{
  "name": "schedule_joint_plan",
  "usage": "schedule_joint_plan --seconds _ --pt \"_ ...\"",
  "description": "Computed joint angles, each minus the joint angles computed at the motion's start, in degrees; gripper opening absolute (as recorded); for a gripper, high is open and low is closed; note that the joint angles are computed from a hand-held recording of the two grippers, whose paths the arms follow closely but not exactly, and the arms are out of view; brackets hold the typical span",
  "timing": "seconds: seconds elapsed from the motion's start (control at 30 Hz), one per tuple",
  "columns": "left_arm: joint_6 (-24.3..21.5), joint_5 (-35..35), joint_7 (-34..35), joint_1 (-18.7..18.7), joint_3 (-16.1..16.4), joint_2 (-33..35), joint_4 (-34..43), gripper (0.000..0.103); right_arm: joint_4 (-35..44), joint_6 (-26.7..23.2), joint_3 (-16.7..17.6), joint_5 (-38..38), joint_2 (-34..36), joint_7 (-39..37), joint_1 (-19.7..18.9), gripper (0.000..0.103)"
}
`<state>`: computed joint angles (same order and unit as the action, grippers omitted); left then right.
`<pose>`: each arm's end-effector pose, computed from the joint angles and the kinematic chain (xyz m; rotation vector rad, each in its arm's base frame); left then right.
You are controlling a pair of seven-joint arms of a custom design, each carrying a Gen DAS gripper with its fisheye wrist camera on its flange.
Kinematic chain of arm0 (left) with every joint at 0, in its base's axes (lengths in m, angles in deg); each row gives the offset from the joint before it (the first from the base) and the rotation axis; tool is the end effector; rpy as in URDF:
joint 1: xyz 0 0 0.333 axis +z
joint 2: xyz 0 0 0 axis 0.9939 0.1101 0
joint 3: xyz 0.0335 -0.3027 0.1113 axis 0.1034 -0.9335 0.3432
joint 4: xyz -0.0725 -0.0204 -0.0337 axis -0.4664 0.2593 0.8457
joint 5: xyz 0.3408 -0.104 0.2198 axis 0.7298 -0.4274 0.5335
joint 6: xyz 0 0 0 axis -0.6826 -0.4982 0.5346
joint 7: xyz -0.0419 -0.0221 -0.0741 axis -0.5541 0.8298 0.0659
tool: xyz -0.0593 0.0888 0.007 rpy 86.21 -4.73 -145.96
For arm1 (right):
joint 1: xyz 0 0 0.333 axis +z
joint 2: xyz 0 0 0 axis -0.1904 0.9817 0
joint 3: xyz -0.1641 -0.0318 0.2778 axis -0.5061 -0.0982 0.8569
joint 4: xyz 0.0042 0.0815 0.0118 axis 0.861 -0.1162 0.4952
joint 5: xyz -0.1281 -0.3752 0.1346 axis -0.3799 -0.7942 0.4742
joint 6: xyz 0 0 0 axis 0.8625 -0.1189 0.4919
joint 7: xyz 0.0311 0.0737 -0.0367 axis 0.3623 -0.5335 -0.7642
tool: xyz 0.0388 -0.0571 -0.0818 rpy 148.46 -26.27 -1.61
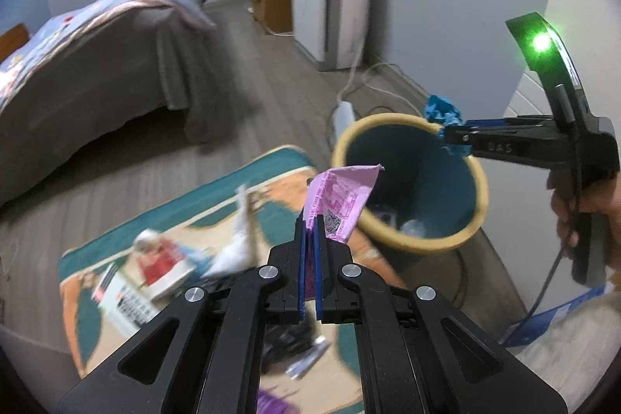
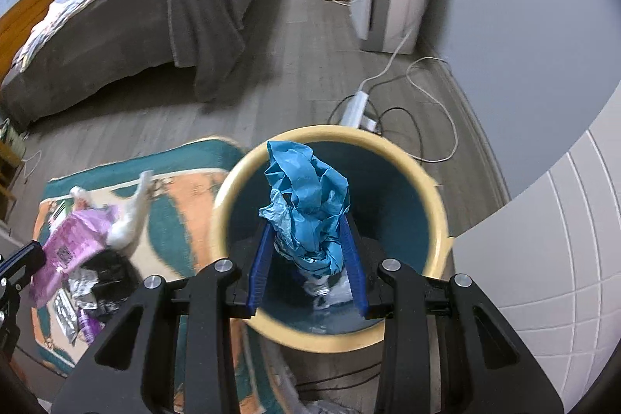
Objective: Collect trash
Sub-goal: 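Carry the wrapper and glove over the bin and open both tools, then move both tools back over the cushion toward the medicine box and red cup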
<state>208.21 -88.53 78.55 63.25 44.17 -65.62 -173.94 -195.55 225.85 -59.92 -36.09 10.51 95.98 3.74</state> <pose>0.4821 -0.3621 0.4093 -0.7966 2.6670 -0.9748 0.3951 0.2134 0.3908 -1.2708 2.4486 -0.6733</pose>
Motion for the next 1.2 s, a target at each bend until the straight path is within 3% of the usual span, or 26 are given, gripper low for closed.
schedule_joint_plan --seconds 0.2,0.37,0.53,0.63,0.7,0.83,0.9,1.03,1.2 --pt "0.59 8.51 -5.92 -2.42 -1.49 5.01 4.64 0.004 -2.18 -0.66 -0.54 0.30 -1.51 0.45 -1.03 0.034" --pt "-0.27 20.23 -15.64 -4.78 -0.51 11.02 9.71 0.004 -3.74 -0.26 -0.76 1.04 -1.95 1.93 -1.81 0.034" --pt "-1.06 25.05 -20.06 -3.84 -2.26 15.41 13.80 0.008 -6.26 2.39 -1.79 3.04 -2.18 3.78 -2.69 0.040" --pt "-0.91 27.05 -21.89 -3.83 -2.60 16.39 14.67 0.021 -7.03 3.45 -1.55 3.58 -2.38 4.69 -3.39 0.051" --pt "-0.38 27.84 -22.07 -3.26 -3.24 16.49 14.47 0.042 -6.81 3.57 -1.20 3.43 -2.27 4.74 -3.69 0.055" --pt "1.54 28.31 -21.84 -1.81 -3.94 14.85 12.04 0.065 -6.46 3.72 -0.97 3.44 -1.90 5.19 -3.92 0.078" --pt "3.25 27.83 -22.01 -0.85 -4.21 13.52 10.35 0.083 -6.07 3.66 -0.66 2.86 -1.73 5.51 -4.14 0.088" --pt "4.34 25.94 -22.29 1.47 -4.20 9.80 6.73 0.089 -4.84 4.04 -0.41 1.53 -0.96 5.55 -4.05 0.097" --pt "4.95 22.39 -22.59 3.80 -2.84 4.75 2.76 0.092 -2.50 3.12 -0.09 1.02 0.30 4.98 -2.97 0.097"
